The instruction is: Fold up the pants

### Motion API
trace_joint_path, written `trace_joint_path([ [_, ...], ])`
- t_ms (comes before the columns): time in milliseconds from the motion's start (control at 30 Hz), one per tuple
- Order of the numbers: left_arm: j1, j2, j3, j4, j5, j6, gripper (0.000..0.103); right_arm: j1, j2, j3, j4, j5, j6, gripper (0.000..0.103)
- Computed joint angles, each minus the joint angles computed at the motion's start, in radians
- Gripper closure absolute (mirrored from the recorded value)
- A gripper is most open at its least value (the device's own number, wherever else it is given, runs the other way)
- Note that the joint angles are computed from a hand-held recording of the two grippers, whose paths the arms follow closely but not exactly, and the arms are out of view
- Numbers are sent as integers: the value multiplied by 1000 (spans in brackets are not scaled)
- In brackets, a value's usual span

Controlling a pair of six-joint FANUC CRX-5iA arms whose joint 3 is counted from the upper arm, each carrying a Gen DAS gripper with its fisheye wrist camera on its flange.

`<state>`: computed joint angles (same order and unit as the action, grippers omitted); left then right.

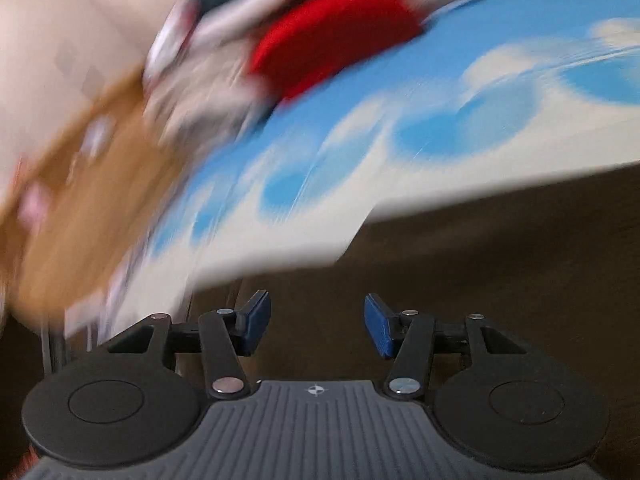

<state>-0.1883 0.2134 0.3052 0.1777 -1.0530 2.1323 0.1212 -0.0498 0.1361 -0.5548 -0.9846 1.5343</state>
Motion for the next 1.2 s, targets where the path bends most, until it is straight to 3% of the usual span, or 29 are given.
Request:
trace_joint_path([
  [100,12,19,7,17,7,-12,5,148,-26,-51,137,28,130,44],
  [133,4,25,22,-12,1,-12,13,190,-35,-83,196,65,145,41],
  [167,-11,34,52,-62,-20,-9,29,224,-39,-112,252,97,140,39],
  [200,-30,44,85,-123,-44,-4,38,244,-35,-128,290,112,136,43],
  [233,-36,39,85,-143,-42,-17,49,246,-26,-130,298,114,144,52],
  [267,-37,32,83,-147,-45,-21,57,251,-31,-141,299,116,147,99],
  [367,-28,-1,52,-126,-17,-48,69,220,-38,-131,220,120,167,97],
  [533,8,-82,-26,-60,-10,-78,75,116,-70,-99,12,45,370,97],
  [600,10,-95,-44,-83,-17,-85,89,107,-56,-83,-5,-15,400,97],
  [633,-6,-79,-10,-152,-52,-55,95,115,-43,-80,10,-36,397,96],
  [667,-7,-68,4,-172,-72,-49,95,131,-35,-83,39,-47,382,97],
  [733,20,-83,-39,-101,-37,-39,95,150,-21,-89,73,-43,360,97],
  [933,42,-121,-86,25,7,-80,90,105,-25,-67,3,-22,332,97],
  [1000,40,-144,-111,53,34,-79,72,95,-35,-71,-9,-10,332,97],
  [1067,27,-145,-101,37,27,-55,29,78,-40,-70,-39,-2,342,97],
  [1133,14,-120,-66,7,-9,-26,18,61,-42,-62,-66,4,345,97],
  [1200,17,-100,-71,32,-4,-2,19,40,-41,-56,-97,7,338,97],
])
